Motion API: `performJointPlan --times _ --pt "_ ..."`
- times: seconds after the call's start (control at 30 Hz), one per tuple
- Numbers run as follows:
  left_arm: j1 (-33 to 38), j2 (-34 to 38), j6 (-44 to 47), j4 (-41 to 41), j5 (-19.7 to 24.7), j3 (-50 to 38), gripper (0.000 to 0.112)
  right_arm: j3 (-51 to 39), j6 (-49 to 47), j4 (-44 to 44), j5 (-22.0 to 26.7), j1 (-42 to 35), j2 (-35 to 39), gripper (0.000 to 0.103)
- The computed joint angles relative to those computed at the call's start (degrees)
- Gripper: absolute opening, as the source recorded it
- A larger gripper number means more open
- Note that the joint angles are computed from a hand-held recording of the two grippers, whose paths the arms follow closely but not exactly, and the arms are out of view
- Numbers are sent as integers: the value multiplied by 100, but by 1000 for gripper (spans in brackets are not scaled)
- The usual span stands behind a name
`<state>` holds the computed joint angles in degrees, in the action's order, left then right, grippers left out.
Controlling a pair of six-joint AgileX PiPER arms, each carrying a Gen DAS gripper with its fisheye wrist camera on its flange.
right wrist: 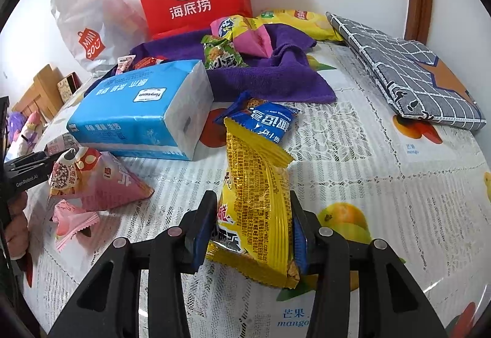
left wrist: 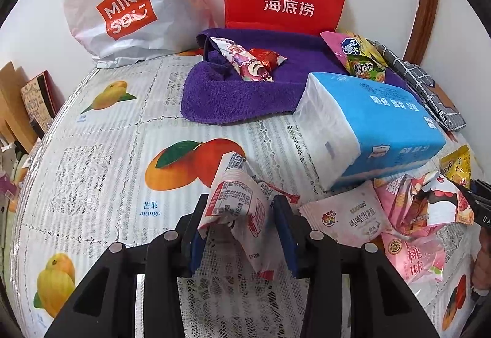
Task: Organize snacks
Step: 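Grasp the white-red wrapper with the left tool while the right tool grasps the yellow bag, then carry the white-red wrapper and yellow bag over the purple towel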
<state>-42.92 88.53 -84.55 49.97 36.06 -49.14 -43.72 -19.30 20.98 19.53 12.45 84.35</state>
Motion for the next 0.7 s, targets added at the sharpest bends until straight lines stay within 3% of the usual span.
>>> performJointPlan --times 0.27,0.37,0.53,0.7 --pt "-280 -215 -653 627 128 186 33 103 -1396 1388 157 -314 -90 41" --pt "-286 -437 -726 755 -80 323 32 200 -925 976 14 -246 -242 41" --pt "-211 -654 -405 269 -248 442 28 270 -359 466 137 -166 -560 41" --pt "-390 -944 -383 109 -70 541 28 232 -35 214 318 -87 -921 41"
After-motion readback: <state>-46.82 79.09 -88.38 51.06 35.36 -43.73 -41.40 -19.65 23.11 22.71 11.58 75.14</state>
